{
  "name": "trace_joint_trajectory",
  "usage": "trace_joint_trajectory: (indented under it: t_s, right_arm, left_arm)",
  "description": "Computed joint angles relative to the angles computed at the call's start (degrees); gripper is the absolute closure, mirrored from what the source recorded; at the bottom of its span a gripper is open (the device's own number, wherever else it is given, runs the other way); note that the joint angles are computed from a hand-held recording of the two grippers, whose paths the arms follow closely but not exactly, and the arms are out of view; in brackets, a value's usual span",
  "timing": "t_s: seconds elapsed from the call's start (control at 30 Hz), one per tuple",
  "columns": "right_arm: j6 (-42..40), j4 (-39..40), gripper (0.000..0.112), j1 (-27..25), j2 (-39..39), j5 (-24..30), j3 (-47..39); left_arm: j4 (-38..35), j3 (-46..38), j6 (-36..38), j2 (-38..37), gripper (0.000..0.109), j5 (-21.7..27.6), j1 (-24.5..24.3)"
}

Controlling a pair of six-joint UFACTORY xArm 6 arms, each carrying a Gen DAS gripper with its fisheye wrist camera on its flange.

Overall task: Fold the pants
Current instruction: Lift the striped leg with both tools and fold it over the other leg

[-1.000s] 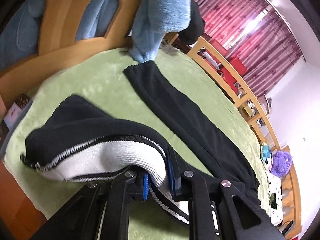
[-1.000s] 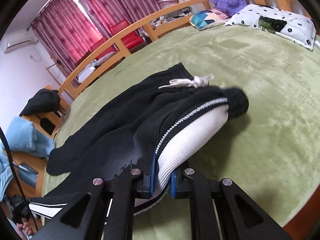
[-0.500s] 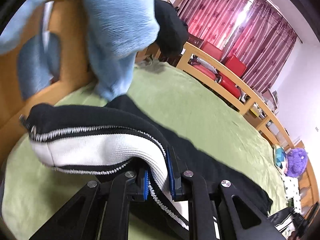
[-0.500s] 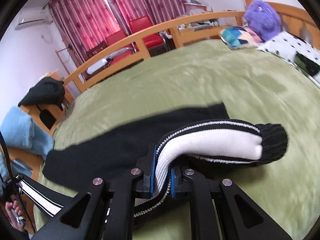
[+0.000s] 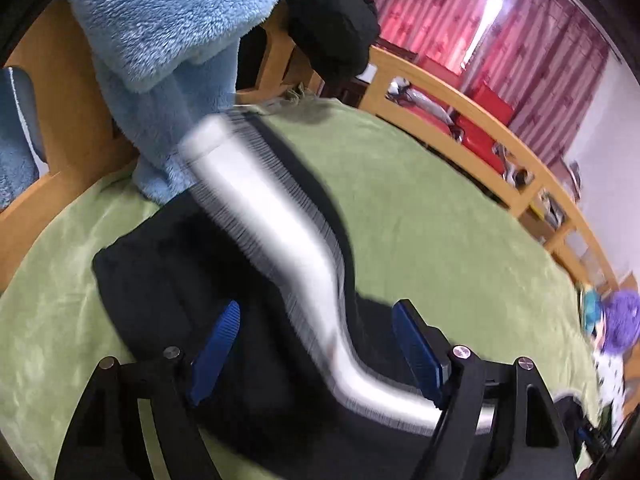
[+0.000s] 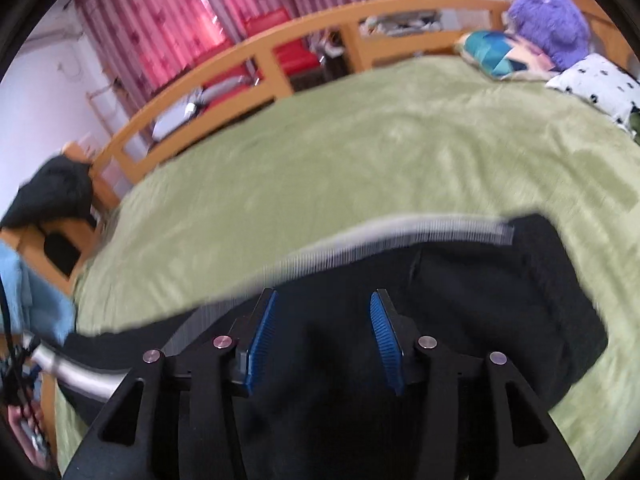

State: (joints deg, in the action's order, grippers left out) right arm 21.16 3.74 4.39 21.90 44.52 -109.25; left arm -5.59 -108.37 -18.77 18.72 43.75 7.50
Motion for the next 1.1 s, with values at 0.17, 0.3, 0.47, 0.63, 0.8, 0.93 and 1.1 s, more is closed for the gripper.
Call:
trace_joint_trajectory:
  t_s: [0.17, 0.3, 0.47, 0.63, 0.8, 0.93, 1.1]
  right_arm:
    - [1.7, -5.7, 0.048, 1.4, -15.4, -7.1, 23.1]
    - [6.2, -10.4, 0.047, 1.0, -24.8, -8.0, 36.6]
    - [3.6, 1.3, 0.042, -1.6, -28.9, -10.4, 45.7]
    - [-2.7, 17.2, 0.039, -3.6, -28.7, -18.1, 48.4]
    - [-6.4, 24.4, 0.034, -3.9, -23.4, -20.1, 44.4]
    - [-0.6, 18.7, 0.040, -2.5, -19.9, -22.5, 41.6]
    - [2.6, 16.1, 0.096, -1.5, -18.2, -23.6, 39.9]
  left_arm:
    - [-3.0, 17.5, 7.3, -11.9, 0.024, -2.1, 0.9]
    - [-10.7, 27.6, 12.9, -16.9, 0.024, -2.1, 0.9]
    - [-24.5, 32.6, 17.0, -16.6, 0.026, -2.7, 0.9]
    - [-28.9, 30.6, 18.0, -13.5, 0.024, -5.4, 0.2]
    - [-31.9, 25.8, 14.4, -8.5, 0.022, -6.5, -0.4]
    - [-27.6, 25.6, 9.6, -7.5, 0.032, -10.4, -2.1]
    - [-26.5, 27.1, 9.5, -9.1, 0.093, -10.8, -2.4]
